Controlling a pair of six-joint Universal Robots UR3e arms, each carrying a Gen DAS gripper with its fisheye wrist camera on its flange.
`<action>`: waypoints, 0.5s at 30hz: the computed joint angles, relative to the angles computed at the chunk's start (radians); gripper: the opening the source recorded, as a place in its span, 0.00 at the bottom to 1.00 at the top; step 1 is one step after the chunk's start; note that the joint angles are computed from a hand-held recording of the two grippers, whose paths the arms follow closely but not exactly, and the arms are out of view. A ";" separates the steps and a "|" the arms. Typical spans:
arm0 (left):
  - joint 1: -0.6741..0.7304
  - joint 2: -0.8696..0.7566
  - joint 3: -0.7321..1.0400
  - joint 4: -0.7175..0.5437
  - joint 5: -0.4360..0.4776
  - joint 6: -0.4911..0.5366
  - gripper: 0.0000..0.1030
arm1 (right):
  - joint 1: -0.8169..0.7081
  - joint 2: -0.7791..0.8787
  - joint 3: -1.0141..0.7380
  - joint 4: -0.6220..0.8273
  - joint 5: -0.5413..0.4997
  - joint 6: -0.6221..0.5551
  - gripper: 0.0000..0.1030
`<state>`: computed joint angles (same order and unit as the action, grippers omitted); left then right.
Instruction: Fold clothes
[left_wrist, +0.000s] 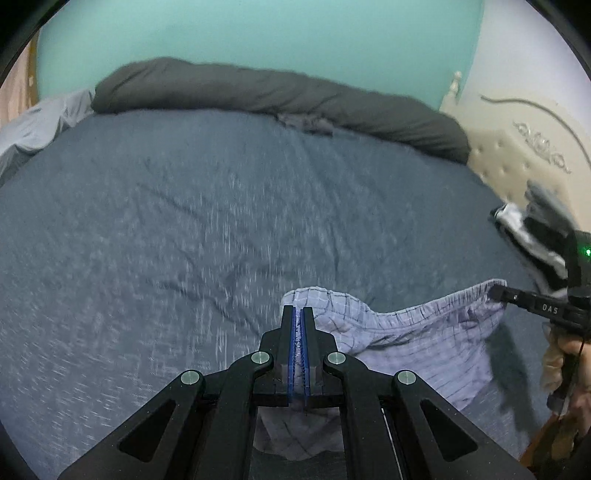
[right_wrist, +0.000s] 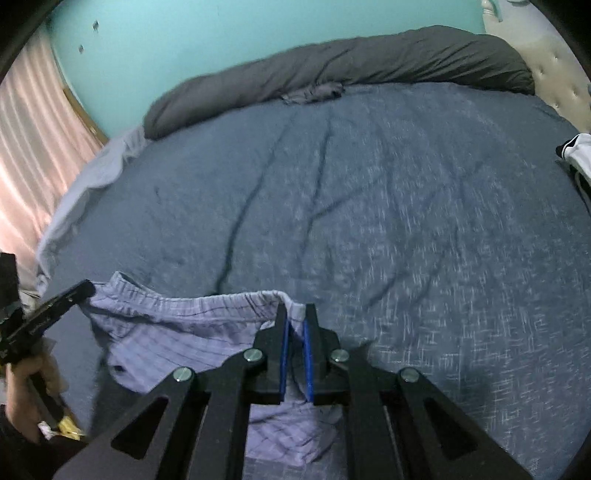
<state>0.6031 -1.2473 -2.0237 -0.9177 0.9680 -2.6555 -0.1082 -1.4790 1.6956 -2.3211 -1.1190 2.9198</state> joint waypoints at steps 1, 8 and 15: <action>-0.006 -0.017 -0.011 0.019 0.008 0.000 0.02 | 0.003 0.007 0.012 -0.018 -0.016 0.001 0.06; 0.009 -0.065 -0.023 -0.044 -0.027 0.042 0.03 | 0.014 0.043 0.118 -0.148 -0.092 0.074 0.09; 0.043 -0.076 0.003 -0.158 -0.100 0.073 0.03 | 0.005 -0.012 0.205 -0.158 -0.034 0.041 0.09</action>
